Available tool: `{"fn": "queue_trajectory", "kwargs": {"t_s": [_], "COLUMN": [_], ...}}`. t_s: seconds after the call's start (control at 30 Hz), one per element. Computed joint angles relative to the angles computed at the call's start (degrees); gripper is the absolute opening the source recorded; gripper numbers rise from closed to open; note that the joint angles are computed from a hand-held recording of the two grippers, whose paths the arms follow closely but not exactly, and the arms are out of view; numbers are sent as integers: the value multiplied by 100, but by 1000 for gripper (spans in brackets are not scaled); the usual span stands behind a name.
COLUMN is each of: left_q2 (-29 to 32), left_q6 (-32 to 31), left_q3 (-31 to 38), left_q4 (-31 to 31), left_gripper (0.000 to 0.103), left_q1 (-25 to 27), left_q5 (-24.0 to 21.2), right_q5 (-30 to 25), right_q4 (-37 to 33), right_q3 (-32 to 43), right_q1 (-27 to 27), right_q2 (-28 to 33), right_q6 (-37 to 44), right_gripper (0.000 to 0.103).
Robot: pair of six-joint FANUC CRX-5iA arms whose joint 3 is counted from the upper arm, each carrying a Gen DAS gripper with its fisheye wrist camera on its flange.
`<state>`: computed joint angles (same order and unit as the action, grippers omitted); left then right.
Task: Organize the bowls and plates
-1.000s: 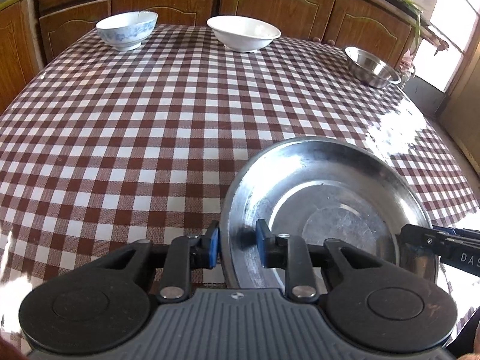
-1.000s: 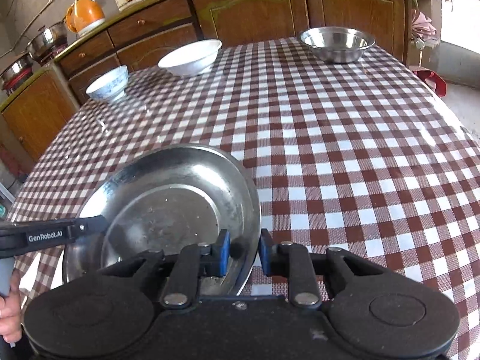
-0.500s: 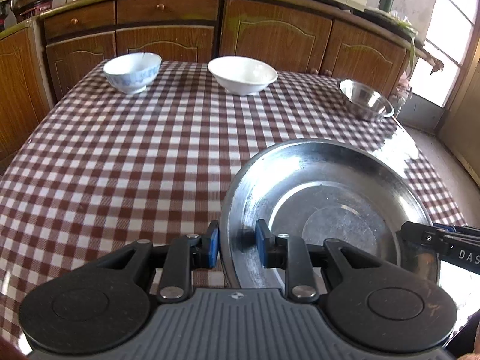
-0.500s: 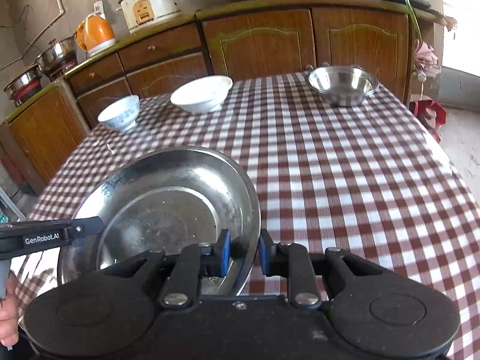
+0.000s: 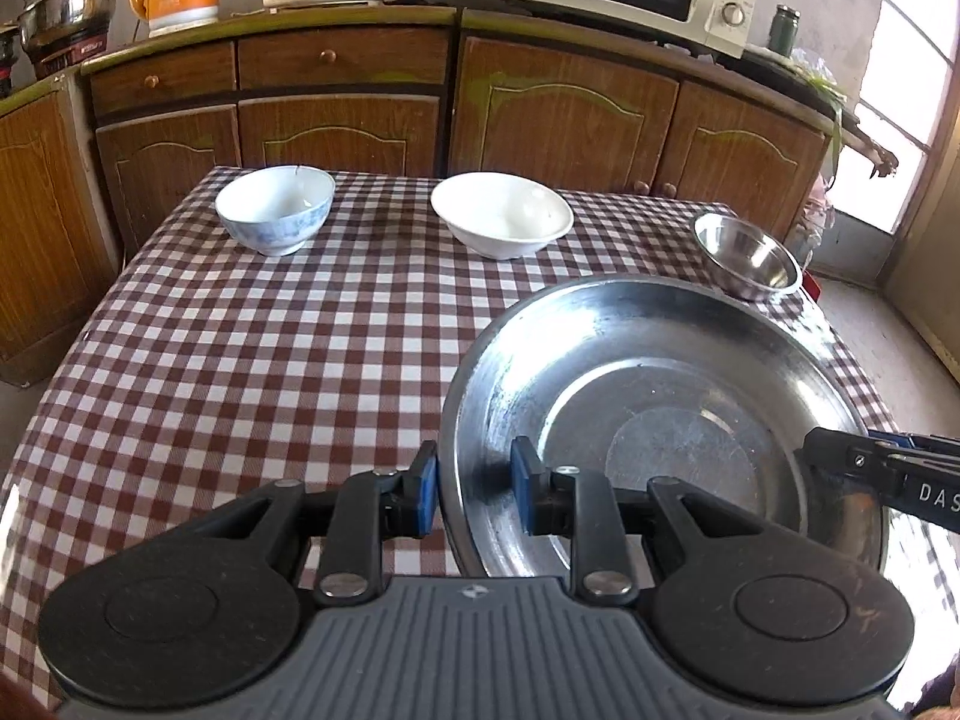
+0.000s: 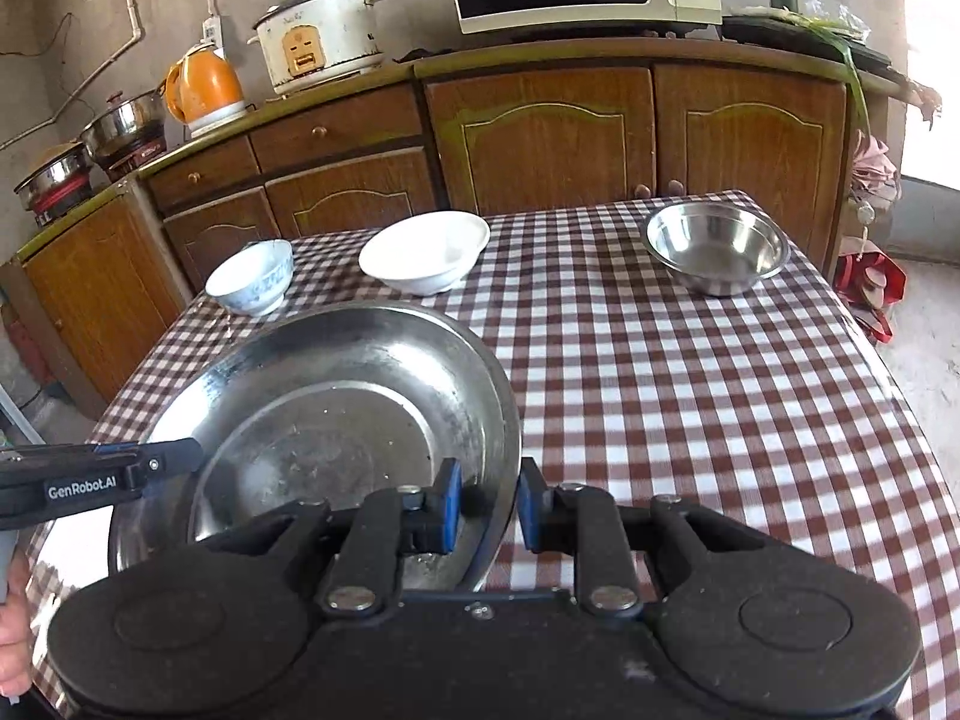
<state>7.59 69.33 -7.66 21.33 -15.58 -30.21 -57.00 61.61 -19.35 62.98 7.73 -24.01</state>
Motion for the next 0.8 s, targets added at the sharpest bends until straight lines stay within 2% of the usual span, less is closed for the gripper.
{"fn": "queue_trajectory", "kwargs": {"t_s": [0.4,0.8], "left_q2": [589,1239], "left_q6": [172,669], "left_q3": [539,1184], "left_q4": [-132,-474], "left_gripper": [26,26], "left_q1": [55,126], "left_q5": [27,-89], "right_q5": [514,1100], "right_q4": [66,-43], "right_q3": [246,649], "right_q1": [-522,-1024], "right_q2": [364,918], "right_q6": [241,487], "right_gripper": [26,26]}}
